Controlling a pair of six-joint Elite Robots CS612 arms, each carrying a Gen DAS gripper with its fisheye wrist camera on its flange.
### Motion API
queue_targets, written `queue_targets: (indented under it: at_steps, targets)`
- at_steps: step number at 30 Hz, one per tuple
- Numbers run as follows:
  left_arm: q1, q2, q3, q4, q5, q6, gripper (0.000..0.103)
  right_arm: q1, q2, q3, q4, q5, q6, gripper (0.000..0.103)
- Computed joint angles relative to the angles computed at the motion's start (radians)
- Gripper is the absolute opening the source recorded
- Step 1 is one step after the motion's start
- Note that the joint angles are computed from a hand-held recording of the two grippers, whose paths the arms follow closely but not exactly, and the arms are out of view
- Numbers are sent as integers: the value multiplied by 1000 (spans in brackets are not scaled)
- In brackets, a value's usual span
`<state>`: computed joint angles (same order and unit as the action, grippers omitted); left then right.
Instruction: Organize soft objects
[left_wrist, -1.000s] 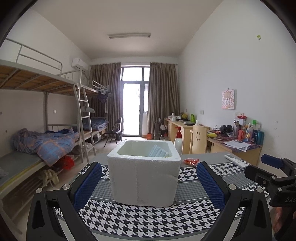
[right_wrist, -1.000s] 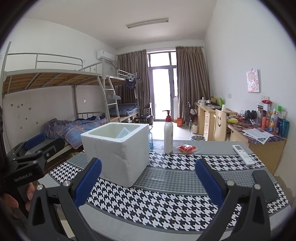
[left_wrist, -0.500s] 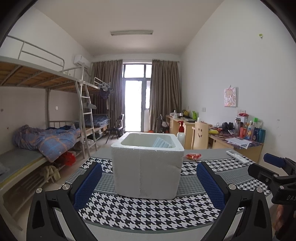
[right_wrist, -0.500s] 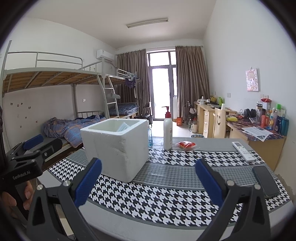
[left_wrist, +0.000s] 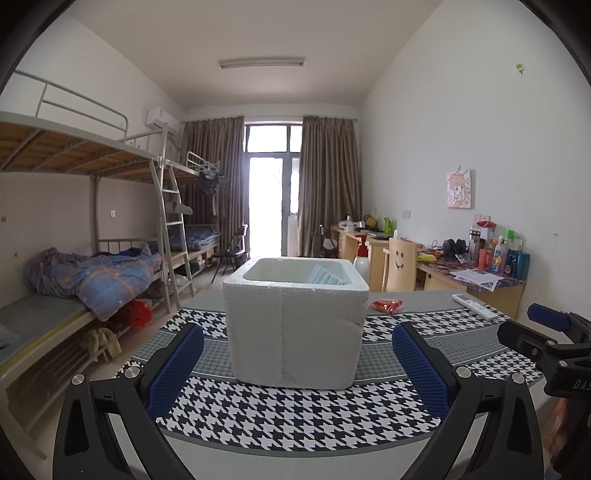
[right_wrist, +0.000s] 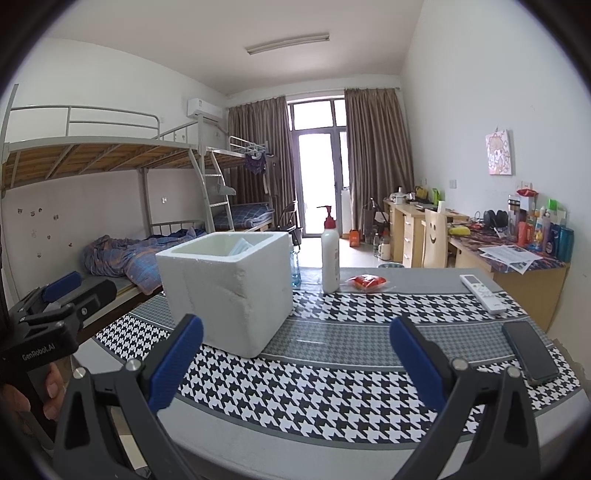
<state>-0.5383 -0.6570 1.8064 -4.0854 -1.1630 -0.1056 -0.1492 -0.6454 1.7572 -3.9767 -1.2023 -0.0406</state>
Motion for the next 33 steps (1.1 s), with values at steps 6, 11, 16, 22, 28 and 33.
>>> queue_targets:
  at_steps: [6, 11, 16, 22, 28, 33]
  targets:
    - [-1, 0, 6, -10, 2, 1, 102, -1, 0, 9, -14, 2, 3, 102]
    - [-5, -1, 13, -14, 2, 2, 102, 4, -2, 12, -13, -1, -4, 102]
    - [-9, -4, 25, -29, 11, 3, 102, 5, -6, 23, -34, 3, -10, 102]
    - [-15, -7, 42, -50, 22, 4, 102, 7, -7, 38, -48, -4, -13, 102]
    - [-19, -9, 50, -65, 23, 15, 102, 7, -7, 48, -71, -3, -16, 102]
    - [-16, -10, 48, -60, 19, 12, 102, 6, -6, 47, -70, -9, -10, 102]
